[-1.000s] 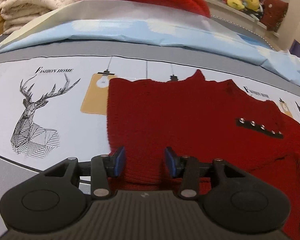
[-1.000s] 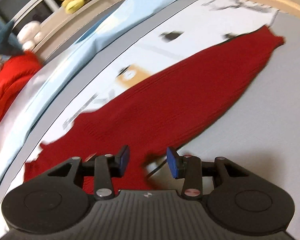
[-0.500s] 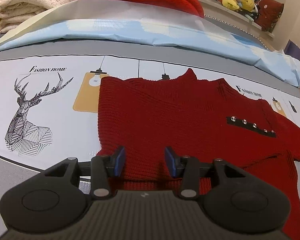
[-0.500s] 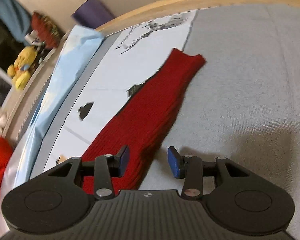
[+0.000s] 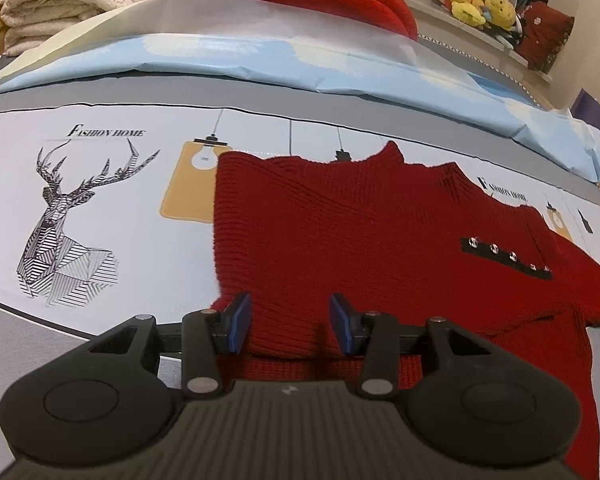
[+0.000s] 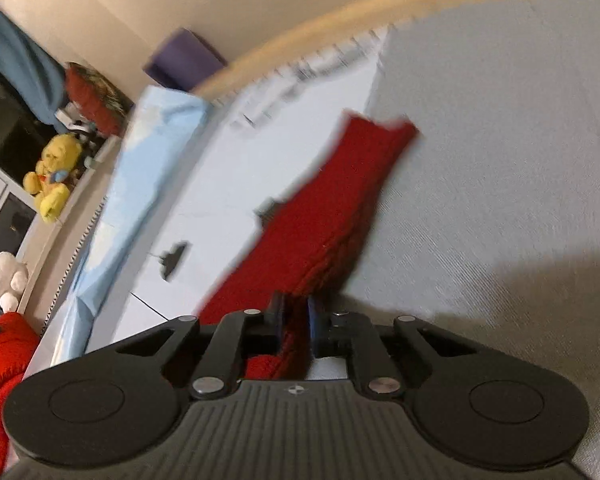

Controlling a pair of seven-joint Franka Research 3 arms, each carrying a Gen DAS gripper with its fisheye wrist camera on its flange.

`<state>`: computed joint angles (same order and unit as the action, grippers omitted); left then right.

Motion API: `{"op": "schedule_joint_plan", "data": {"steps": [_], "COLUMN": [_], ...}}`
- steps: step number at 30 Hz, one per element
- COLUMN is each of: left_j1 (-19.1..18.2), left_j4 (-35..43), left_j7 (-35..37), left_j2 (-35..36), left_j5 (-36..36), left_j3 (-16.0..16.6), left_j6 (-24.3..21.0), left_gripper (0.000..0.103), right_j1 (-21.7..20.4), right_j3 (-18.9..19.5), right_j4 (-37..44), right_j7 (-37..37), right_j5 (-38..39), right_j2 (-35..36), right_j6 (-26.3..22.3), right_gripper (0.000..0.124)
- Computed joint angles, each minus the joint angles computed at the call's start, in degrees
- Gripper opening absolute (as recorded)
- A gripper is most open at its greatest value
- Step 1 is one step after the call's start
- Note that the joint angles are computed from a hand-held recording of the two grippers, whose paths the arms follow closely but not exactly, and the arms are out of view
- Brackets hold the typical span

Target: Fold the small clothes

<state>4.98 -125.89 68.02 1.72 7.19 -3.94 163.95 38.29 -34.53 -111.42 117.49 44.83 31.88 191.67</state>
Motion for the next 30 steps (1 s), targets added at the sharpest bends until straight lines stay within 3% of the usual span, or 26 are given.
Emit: {"op": "schedule_joint_plan", "data": {"steps": [2,4,5,6,9,12,14,15,17,18,21,22,25,27,28,30], "left_j1": [0.24,0.48,0.57,0.66,0.91,1.1,1.18,1.2,1.2,1.19,1.08,1.09,1.14,1.13,1.09,0.92], "left_j4": [-0.14,-0.21,-0.24,-0.17,-0.09,-0.21,-0.49,-0.58,-0.64,-0.61,-0.29,-0.19,-0.06,0.08,0.07,-0.09], "left_j7": [0.08,0.08,0.09,0.41,1.99,4.33,5.16,5.5,6.54,6.78,7.95,7.78,6.64,5.3,4.9,4.55], "left_j2": [-0.34,-0.64,-0.74,-0.79,-0.99,-1.41,-1.87,-2.07,-2.38,-2.47,-2.36,-2.28,-1.99,-1.79,-1.71,-1.65], "left_j5": [-0.75,-1.91,-2.41,-3.19,-5.58,-8.56,-9.98,-10.69,-12.7,-13.31,-14.95,-14.84,-13.98,-13.13,-12.67,-11.7], "left_j3": [0.15,0.3,0.35,0.39,0.49,0.59,0.74,0.83,1.02,1.1,1.18,1.18,1.14,1.02,0.94,0.73], "left_j6": [0.09,0.26,0.28,0.23,0.05,-0.25,-0.17,-0.13,0.1,0.07,-0.26,-0.39,-0.35,-0.29,-0.19,-0.07], "left_gripper": [0.048,0.048,0.048,0.048,0.048,0.048,0.048,0.048,0.048,0.048,0.048,0.048,0.048,0.048,0.048,0.048], "right_j1": [8.81,11.47,10.31,7.19,-2.57,-14.86,-22.14,-24.81,-26.22,-25.74,-15.8,-14.53,-17.38,-16.44,-17.19,-23.26], "right_j3": [-7.48,-7.27,-4.16,0.84,15.85,30.86,40.87,44.83,47.8,46.8,35.16,33.51,35.82,34.91,36.39,43.86], "right_j4": [3.01,3.52,3.02,2.13,1.78,5.83,7.41,6.56,3.73,3.35,1.94,1.49,-2.36,-4.22,-3.12,-1.97], "right_j7": [-10.3,-12.46,-12.04,-10.0,-2.99,12.3,18.09,17.16,15.2,18.47,25.95,26.81,25.71,27.33,27.54,26.7], "right_j5": [4.59,-3.9,-11.66,-21.7,-51.83,-81.1,-91.63,-90.86,-81.2,-79.61,-70.55,-67.48,-59.93,-56.57,-54.95,-52.18], "right_j2": [2.98,1.69,-0.39,-2.92,-6.94,-6.45,-5.75,-6.15,-7.73,-8.53,-12.91,-14.22,-16.78,-16.75,-15.01,-12.16], "right_j6": [2.22,7.8,11.28,14.68,20.56,18.43,12.41,9.04,2.59,-0.2,-12.07,-14.52,-10.82,-6.24,-4.95,-4.09], "right_gripper": [0.01,0.009,0.009,0.0,0.0,0.0,0.0,0.0,0.006,0.011,0.023,0.023,0.03,0.039,0.041,0.041]}}
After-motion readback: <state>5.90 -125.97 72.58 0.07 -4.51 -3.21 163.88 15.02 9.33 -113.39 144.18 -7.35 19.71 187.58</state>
